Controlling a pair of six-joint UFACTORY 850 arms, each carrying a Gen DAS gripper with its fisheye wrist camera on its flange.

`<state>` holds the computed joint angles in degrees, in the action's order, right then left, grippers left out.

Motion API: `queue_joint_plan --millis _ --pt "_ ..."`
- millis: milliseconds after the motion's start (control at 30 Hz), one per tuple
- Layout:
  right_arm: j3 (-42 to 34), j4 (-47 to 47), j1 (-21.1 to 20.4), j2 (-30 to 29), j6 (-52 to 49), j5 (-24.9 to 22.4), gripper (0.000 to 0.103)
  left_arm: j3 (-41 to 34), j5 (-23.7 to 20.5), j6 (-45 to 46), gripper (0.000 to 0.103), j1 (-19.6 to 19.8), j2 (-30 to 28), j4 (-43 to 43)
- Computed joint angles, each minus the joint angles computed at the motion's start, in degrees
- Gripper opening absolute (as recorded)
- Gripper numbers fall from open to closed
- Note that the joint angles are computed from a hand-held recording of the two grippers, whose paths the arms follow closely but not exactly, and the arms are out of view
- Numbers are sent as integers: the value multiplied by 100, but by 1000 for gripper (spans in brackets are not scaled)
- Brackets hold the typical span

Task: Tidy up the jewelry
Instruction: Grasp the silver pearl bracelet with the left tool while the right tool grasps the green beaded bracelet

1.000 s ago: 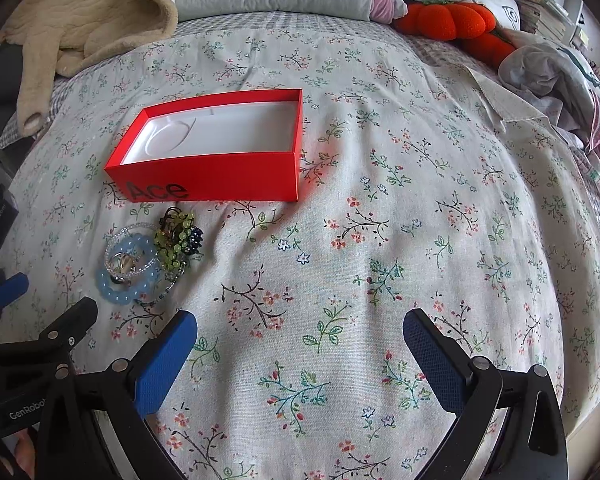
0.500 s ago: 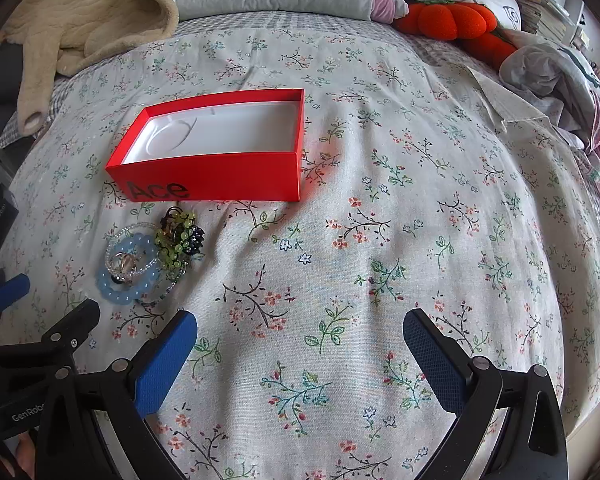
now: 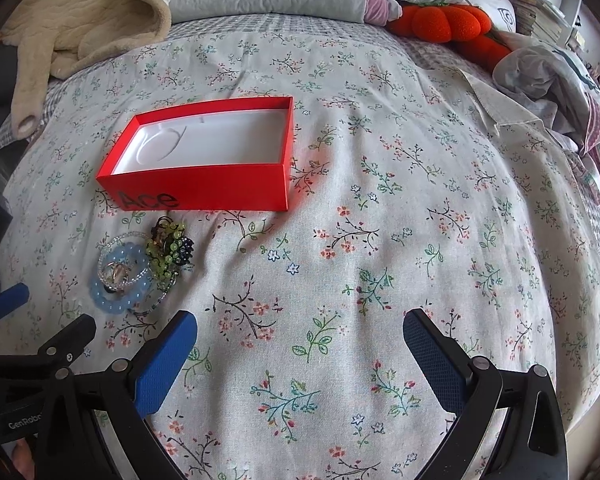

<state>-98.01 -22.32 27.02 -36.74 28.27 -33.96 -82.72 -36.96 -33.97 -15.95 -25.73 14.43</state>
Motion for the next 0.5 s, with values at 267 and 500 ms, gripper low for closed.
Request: queue_joint_plan --millis 267,500 --pt "-657 624 -91 -335 -875 -430 103 -517 -289 1227 103 285 -265 -808" --pt "-1438 1449 -145 -733 -1703 -812 103 -1003 -450 2469 78 713 -619 -2532"
